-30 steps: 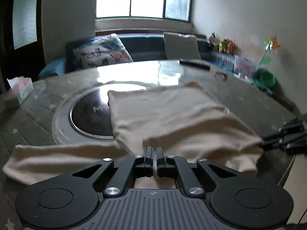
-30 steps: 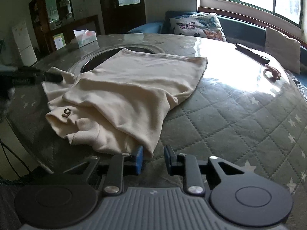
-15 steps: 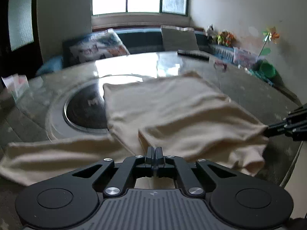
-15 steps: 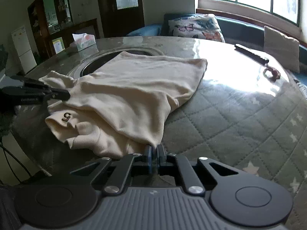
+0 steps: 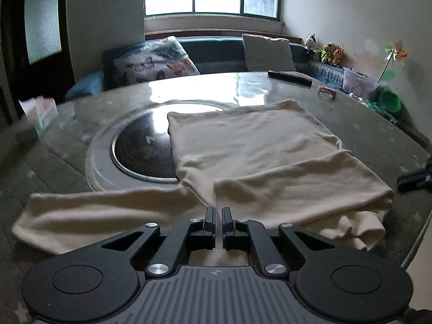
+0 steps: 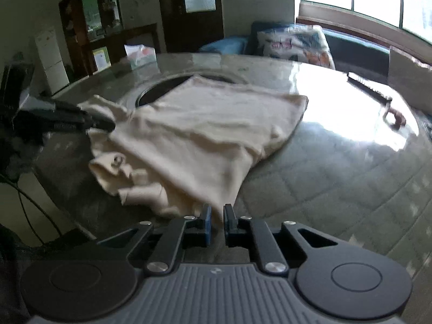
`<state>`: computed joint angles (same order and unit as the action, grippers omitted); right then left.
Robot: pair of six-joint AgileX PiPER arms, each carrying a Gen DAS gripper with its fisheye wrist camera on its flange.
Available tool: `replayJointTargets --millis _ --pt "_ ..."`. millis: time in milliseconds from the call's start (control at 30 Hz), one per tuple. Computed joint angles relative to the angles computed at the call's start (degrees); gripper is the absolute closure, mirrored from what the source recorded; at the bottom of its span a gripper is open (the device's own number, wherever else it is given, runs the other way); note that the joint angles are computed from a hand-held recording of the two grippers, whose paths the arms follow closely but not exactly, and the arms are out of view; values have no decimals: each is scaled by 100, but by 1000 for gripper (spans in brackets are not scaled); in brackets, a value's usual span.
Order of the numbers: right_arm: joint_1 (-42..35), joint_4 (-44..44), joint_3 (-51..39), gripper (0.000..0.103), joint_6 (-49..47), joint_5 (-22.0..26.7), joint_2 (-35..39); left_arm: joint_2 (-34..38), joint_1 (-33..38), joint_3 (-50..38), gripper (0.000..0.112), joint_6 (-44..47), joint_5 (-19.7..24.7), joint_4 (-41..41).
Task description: Fold clothes
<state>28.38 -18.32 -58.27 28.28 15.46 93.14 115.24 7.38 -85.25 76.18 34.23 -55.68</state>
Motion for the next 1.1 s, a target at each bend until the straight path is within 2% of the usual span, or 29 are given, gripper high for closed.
replayJointTargets --millis 133,267,367,533,767,900,1100 --pt "-48 -411 -338 94 297 -31 193 -131 56 129 97 387 62 -490" --pt "-101 110 -885 94 -378 16 694 -7 -45 98 91 376 122 -440" --pt "-127 576 -1435 94 -866 190 1204 120 -89 63 91 210 100 -233" --pt "-124 1116 -2329 94 -1376 491 1942 173 72 29 79 129 209 -218" --pt "198 1037 -3834 93 -1579 1030 2882 154 544 -56 60 85 -17 -529" --pt "424 1163 -4854 93 -1916 1396 3472 297 807 -333 59 -448 -266 -279" --pt "658 1503 -6663 93 -2434 2113 4460 587 1130 -852 55 -1701 -612 512"
